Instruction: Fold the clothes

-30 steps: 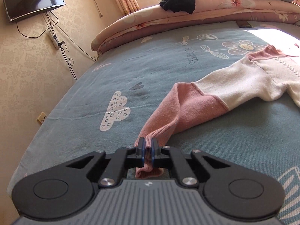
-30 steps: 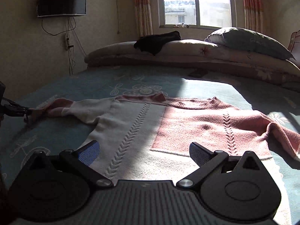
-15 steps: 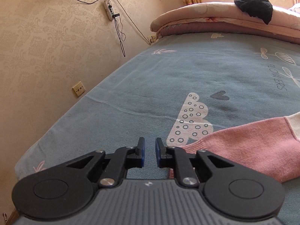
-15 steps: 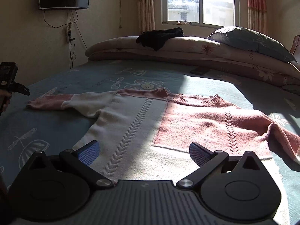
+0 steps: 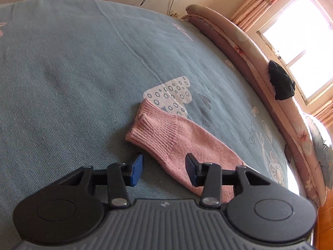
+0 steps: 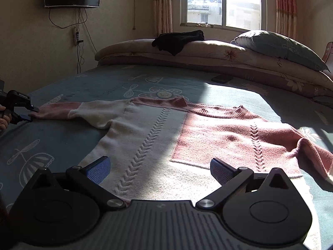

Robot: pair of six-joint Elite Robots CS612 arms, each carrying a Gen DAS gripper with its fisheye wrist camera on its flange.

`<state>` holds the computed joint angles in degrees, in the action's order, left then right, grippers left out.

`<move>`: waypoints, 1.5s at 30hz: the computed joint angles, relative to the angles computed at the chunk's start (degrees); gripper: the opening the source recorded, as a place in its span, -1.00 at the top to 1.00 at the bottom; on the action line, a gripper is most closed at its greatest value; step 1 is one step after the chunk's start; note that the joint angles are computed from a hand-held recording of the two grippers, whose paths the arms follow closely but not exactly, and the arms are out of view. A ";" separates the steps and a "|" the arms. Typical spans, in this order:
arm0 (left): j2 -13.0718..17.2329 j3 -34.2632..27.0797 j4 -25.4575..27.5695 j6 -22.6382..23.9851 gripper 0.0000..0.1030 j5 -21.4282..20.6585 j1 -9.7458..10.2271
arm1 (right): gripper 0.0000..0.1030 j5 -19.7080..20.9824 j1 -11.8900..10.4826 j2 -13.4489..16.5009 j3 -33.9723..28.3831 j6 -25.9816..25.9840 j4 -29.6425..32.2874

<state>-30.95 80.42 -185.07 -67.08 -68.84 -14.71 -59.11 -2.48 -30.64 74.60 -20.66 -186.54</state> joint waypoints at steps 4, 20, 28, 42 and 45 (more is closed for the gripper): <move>1.10 -2.62 3.27 0.87 0.30 4.89 -0.66 | -1.00 -0.57 -0.03 0.00 -0.02 1.02 -0.33; 1.05 -6.06 8.28 16.51 0.89 19.92 -1.93 | -1.00 -1.33 -0.08 0.11 -0.29 1.11 0.68; -1.03 -5.44 27.15 5.72 0.78 23.82 -1.86 | -1.00 -1.01 -0.04 -0.04 -0.13 -0.58 0.67; 4.63 -16.23 5.08 31.05 -0.21 -10.72 -3.85 | -1.00 0.26 0.47 -0.67 0.89 -2.69 1.44; 7.32 -20.18 5.36 28.76 -0.24 -17.05 -3.86 | -1.00 0.55 0.42 -0.78 0.93 -2.46 2.20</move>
<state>-23.64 60.25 -179.71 -38.32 -85.90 -18.57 -58.56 -2.06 -31.42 75.52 -23.12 -184.34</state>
